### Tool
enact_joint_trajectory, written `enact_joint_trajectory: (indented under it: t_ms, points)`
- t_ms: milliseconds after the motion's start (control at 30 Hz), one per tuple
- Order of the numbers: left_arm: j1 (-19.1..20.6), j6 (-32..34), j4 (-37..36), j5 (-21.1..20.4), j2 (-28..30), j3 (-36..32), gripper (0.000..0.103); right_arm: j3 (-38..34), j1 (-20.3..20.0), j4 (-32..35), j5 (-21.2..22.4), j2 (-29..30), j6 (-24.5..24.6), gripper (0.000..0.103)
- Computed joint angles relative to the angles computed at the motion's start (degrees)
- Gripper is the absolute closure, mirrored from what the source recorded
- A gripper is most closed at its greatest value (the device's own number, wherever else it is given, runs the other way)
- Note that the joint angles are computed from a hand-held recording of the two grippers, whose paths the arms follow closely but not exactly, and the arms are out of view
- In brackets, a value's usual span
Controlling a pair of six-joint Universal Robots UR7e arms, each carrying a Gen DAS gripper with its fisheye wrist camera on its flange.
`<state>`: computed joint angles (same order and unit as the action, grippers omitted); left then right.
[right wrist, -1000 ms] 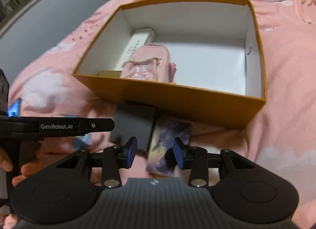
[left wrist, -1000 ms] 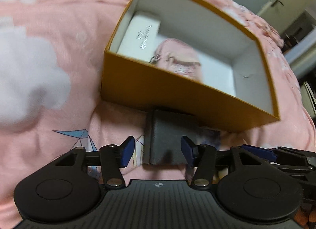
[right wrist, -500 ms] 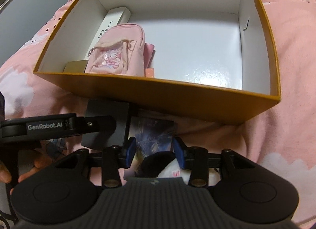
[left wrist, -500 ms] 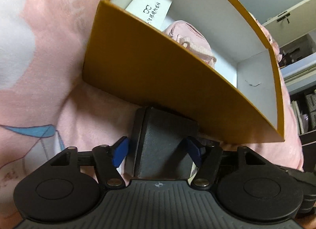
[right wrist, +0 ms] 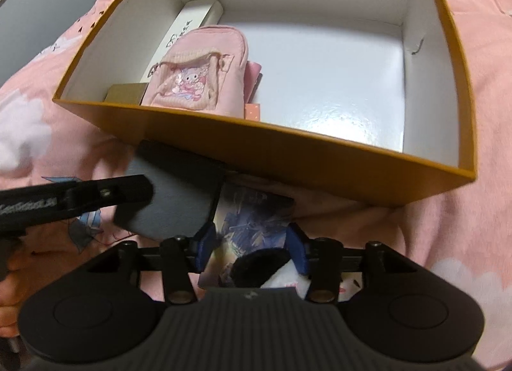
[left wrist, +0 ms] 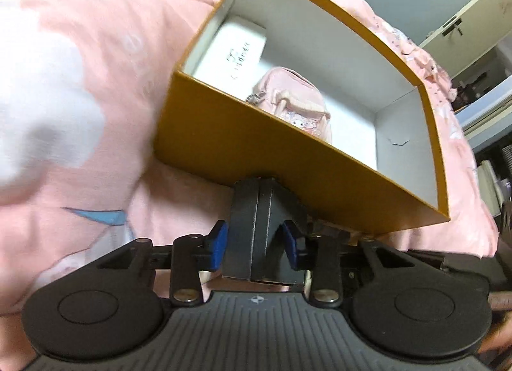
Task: Organize objects
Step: 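Grasp the black box with the left gripper while the right gripper grasps the printed card box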
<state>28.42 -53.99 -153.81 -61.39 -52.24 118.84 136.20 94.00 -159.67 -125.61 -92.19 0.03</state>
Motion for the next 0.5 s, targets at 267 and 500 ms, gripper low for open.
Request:
enact_joint_trajectory:
  t_ms: [267,500]
  points:
    - [-0.06,-0.94,4.71,1.64,-2.01,-0.68,0.062,-2.89,0.77,4.18,-3.32,4.13,0.59,0.037]
    - [0.49,-1.27,4.66,1.12,-2.05,-0.8,0.062,-2.96,0.46,3.49,-4.21,5.41,-0.23,0.037]
